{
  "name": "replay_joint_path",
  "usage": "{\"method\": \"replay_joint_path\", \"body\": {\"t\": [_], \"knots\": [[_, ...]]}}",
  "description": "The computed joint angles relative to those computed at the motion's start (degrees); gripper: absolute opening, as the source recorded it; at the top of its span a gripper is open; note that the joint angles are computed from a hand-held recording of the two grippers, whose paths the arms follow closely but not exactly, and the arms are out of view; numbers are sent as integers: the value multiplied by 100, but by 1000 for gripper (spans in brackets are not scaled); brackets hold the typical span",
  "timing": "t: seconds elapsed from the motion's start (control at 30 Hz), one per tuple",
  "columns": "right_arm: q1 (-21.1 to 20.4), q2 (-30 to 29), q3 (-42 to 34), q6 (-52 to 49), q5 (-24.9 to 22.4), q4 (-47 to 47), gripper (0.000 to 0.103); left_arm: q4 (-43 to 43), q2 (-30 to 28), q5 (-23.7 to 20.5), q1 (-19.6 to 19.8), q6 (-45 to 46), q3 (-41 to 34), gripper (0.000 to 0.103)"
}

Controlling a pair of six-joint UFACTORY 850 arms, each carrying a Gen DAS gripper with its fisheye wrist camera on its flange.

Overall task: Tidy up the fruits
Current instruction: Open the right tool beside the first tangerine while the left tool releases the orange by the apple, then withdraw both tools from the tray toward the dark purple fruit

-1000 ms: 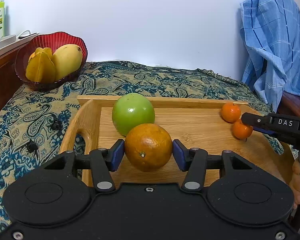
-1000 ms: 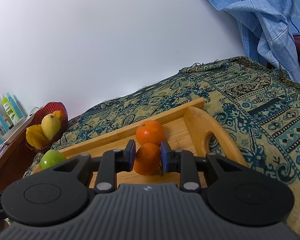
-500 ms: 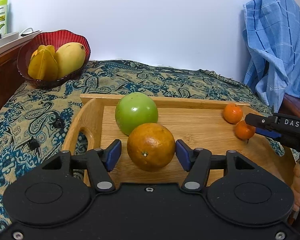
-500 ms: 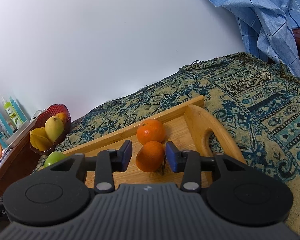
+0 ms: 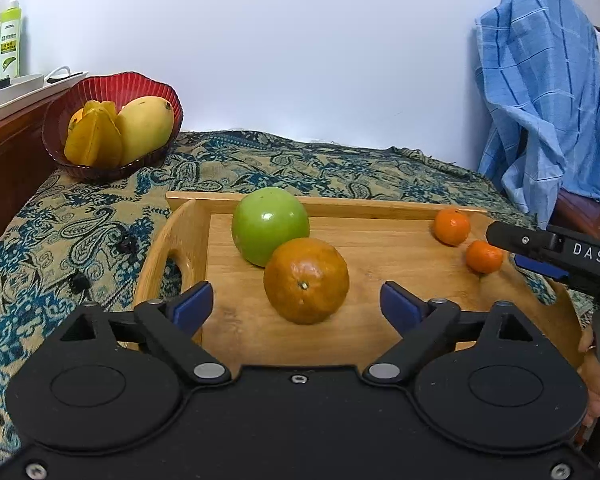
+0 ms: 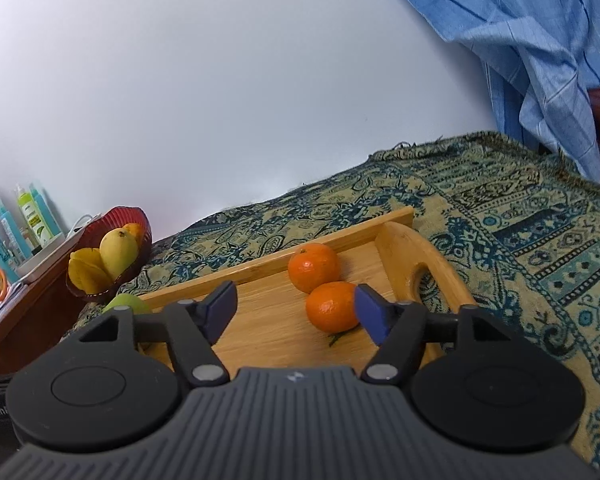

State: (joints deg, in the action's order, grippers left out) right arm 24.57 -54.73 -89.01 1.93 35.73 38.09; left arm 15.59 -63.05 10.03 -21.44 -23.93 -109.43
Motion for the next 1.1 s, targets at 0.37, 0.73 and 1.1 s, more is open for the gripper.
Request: {"method": "replay_joint_path", "body": {"t": [0.37, 0.73, 1.1], "knots": [[540, 682, 1333, -689, 1260, 244, 90, -650, 1170, 1173, -142, 674, 1986, 100], [1297, 970, 2384, -1114, 2277, 913, 90, -1526, 2203, 2203, -480, 1512, 3907, 102], [1631, 960, 2704, -1148, 2483, 1165, 76, -2171, 2616, 2791, -765, 1949, 4922, 99]]}}
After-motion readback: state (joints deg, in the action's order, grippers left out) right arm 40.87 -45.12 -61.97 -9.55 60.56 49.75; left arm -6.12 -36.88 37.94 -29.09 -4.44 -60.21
